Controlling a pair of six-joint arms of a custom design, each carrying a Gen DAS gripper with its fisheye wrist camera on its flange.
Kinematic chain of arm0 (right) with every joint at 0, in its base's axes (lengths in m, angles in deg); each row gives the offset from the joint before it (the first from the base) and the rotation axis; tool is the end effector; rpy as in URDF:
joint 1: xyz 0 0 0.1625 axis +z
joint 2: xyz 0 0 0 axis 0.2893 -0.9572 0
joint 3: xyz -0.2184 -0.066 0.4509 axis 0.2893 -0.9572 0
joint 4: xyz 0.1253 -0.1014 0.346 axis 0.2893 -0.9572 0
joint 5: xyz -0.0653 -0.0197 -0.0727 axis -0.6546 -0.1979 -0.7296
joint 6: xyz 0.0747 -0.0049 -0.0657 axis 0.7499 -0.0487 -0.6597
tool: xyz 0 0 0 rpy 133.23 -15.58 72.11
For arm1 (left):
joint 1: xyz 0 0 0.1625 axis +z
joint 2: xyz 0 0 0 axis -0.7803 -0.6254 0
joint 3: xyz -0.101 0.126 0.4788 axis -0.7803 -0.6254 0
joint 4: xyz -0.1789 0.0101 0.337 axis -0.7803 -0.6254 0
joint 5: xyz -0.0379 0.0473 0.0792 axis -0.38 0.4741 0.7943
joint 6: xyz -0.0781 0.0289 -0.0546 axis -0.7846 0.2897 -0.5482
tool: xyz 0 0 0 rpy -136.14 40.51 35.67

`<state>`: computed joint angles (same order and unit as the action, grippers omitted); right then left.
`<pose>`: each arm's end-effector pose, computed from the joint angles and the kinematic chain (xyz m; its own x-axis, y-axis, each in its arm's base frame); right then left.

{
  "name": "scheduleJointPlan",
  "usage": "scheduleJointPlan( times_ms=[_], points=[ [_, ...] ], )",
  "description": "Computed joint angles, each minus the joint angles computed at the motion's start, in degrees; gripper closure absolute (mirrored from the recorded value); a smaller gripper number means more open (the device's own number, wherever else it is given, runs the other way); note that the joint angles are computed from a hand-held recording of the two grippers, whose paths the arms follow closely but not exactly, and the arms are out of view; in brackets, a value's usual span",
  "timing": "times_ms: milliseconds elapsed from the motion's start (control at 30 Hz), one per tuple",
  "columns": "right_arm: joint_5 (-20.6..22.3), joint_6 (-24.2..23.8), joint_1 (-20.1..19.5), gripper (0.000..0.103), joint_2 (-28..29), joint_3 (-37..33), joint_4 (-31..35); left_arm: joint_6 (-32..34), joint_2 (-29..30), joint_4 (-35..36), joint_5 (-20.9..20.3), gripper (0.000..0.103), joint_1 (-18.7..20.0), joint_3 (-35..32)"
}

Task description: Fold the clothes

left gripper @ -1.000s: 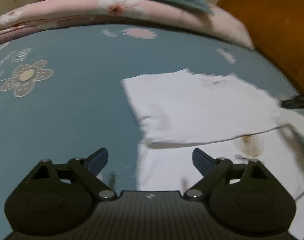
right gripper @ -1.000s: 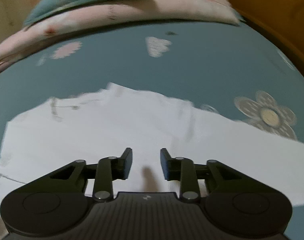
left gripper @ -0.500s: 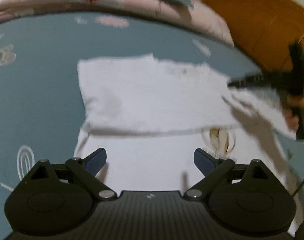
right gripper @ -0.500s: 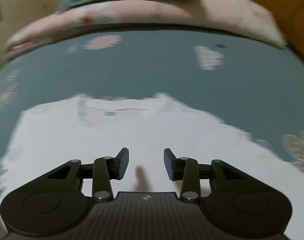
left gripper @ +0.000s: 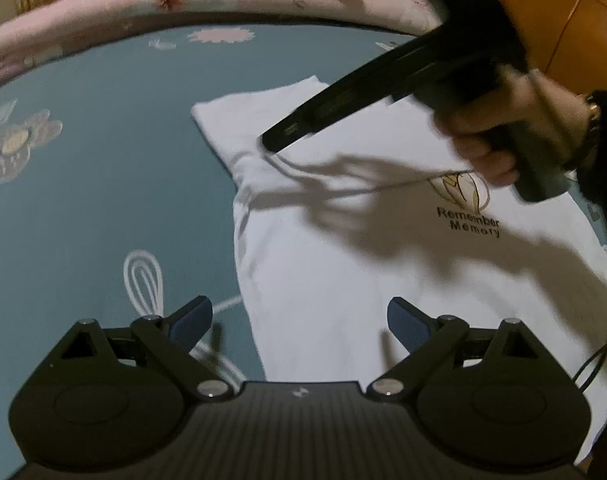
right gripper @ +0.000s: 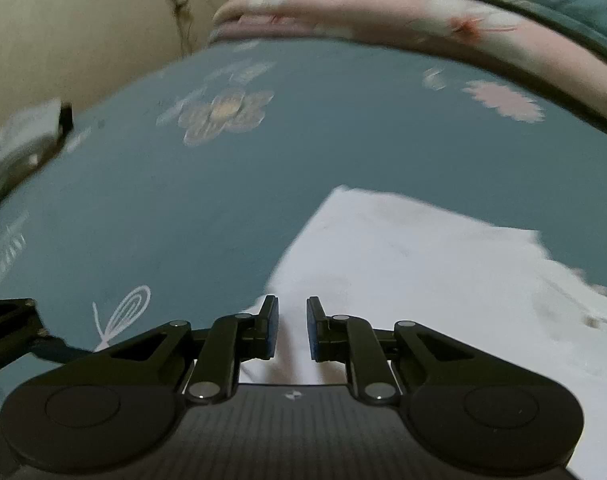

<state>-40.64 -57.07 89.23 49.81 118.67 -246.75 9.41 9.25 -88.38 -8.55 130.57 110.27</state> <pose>0.3032 -0.7260 -0.0666 -0.7716 -0.3432 0.5356 -0.5705 0.7457 -0.3442 0.0482 -0.6180 0.2866 -0.5956 0.6675 -0.4468 0.7720 0.6293 -0.0889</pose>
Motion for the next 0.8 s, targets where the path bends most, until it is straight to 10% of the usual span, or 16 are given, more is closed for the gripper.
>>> scheduleJointPlan(
  times_ms=[600,800],
  points=[
    [-7.13,-3.45,1.79,0.085,6.72,-11.19,-0.67,1.1,0.53,0.27,-3.2,0.009,1.54,-0.2],
    [-11.97,-6.67,1.09,0.084,13.24,-24.56,3.47,1.42,0.68,0.35,-3.03,0.009,1.38,0.42]
  ],
)
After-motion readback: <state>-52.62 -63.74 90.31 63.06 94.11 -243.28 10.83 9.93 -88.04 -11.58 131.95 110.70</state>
